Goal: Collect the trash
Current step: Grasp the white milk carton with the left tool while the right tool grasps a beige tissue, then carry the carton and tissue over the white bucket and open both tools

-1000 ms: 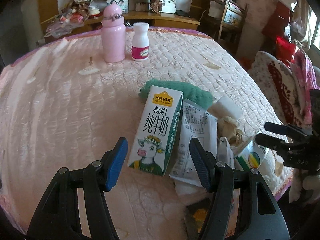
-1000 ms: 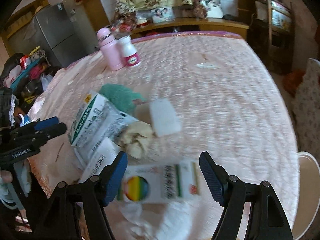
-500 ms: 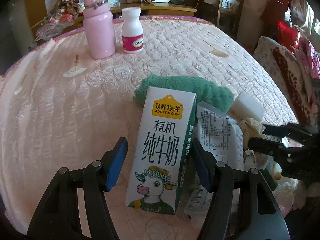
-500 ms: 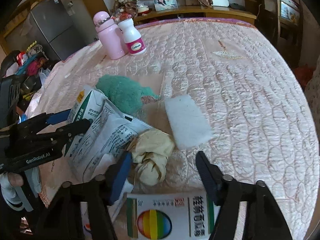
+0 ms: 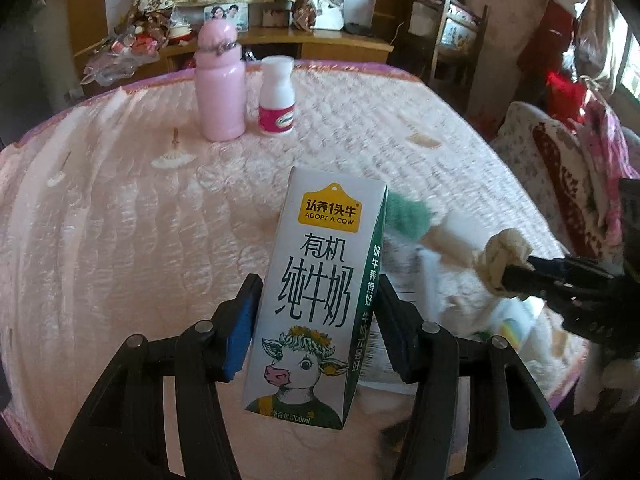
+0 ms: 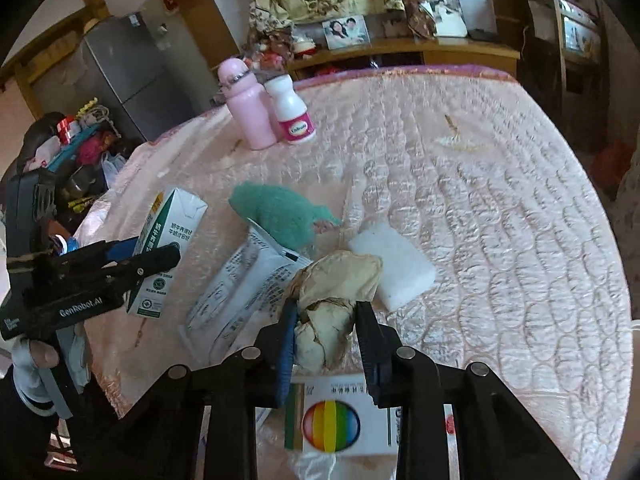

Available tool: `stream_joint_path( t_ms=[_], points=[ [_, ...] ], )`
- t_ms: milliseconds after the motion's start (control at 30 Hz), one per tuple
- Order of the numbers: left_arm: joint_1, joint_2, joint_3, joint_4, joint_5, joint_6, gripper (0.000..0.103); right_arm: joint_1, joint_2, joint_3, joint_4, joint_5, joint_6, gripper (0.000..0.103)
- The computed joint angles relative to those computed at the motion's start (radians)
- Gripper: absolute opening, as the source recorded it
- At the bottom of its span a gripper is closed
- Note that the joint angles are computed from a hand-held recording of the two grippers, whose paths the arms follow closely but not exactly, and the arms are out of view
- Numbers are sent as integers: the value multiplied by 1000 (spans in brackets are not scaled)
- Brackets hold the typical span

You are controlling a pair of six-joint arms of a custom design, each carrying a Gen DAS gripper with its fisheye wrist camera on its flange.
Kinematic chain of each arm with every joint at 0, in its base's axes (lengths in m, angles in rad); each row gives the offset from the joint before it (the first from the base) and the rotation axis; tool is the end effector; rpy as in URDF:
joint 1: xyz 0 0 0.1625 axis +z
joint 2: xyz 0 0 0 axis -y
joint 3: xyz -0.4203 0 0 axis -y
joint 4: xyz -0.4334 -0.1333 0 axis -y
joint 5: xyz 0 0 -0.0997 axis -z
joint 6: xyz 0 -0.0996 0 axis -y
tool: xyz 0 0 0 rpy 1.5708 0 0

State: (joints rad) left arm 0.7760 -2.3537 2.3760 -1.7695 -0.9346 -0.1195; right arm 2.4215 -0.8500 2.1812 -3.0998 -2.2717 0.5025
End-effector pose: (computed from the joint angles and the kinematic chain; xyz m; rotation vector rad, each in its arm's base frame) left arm -0.0429 -0.3118 0.3894 0.7856 2.4648 -0.5810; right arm 0.4161 -0.2732 0.0022 0.3576 -2.5780 0.7966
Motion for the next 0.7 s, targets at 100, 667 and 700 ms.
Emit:
stream_joint_path(
  t_ms=[100,667,700],
  points=[
    [-62,-29,1,51,0,-52,54,22,-13,10,11,-17,11,28],
    [-349,-69,44,245,33,-338,54,100,-162,109,126,-145,118,28],
    [-361,-65,46,247,31,-350,54,103,-173,117,135,-152,126,28]
  ],
)
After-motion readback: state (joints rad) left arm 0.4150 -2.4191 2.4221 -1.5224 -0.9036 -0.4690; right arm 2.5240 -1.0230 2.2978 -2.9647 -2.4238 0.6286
